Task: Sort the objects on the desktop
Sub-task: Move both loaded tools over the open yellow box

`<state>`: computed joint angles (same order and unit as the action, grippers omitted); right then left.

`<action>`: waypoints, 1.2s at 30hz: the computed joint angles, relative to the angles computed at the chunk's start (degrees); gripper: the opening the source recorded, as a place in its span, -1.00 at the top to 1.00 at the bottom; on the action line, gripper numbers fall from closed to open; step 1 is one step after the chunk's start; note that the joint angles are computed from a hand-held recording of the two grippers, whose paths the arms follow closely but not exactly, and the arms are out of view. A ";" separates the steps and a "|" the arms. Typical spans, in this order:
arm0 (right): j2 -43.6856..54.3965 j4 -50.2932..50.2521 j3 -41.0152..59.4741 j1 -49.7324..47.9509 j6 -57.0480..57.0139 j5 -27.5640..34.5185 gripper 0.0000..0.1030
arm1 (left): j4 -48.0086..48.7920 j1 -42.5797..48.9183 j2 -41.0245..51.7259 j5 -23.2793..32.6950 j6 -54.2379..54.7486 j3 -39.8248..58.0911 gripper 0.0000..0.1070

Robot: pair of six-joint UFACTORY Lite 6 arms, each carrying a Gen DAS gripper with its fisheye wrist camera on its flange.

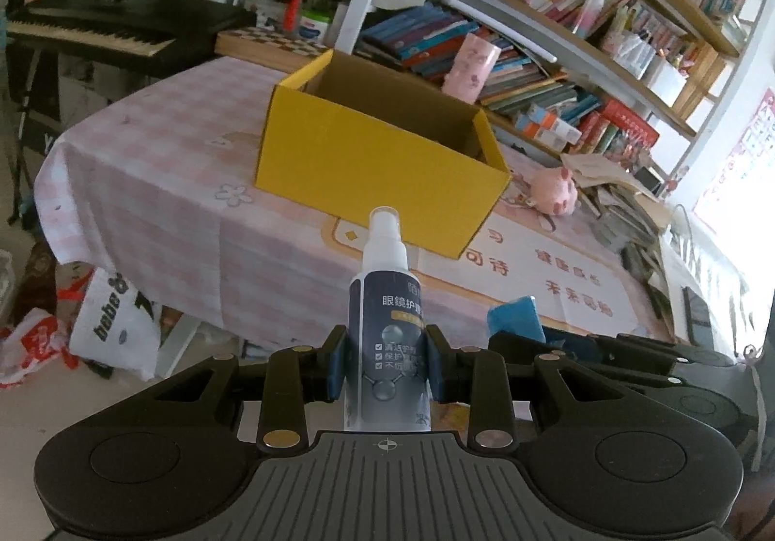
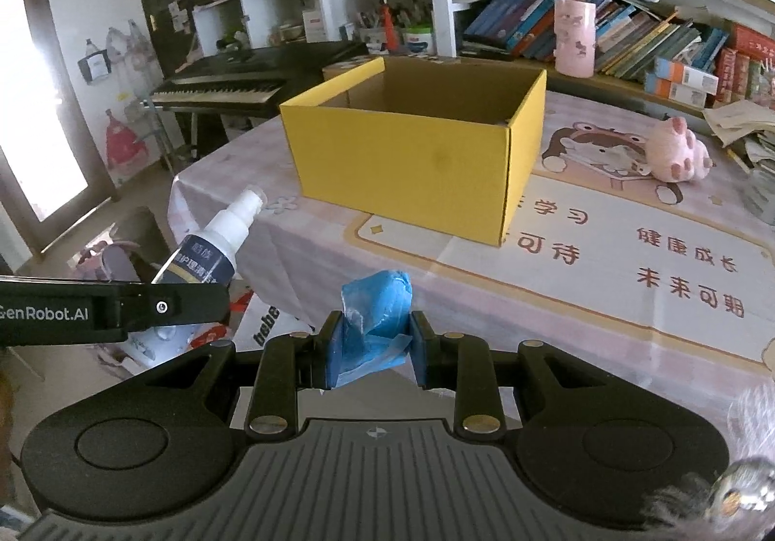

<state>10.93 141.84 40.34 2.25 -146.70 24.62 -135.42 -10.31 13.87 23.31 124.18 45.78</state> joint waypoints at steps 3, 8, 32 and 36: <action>1.09 -1.66 1.33 -0.16 1.07 -0.22 0.51 | 0.55 0.33 0.75 -0.27 -1.07 0.89 0.42; 2.75 -4.83 3.70 -0.75 3.35 -1.20 0.51 | 1.79 0.17 3.10 -0.45 -3.32 3.45 0.42; 25.17 -35.62 42.49 -5.72 34.00 -1.72 0.51 | 17.48 -2.05 27.59 -8.65 -21.44 44.97 0.42; 32.80 -46.78 55.93 -6.61 45.61 -1.48 0.51 | 29.46 -2.60 35.01 -11.66 -33.88 57.52 0.42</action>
<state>43.73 95.06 96.27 -4.36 -101.09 23.15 -105.96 -12.92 48.88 11.66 90.30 103.30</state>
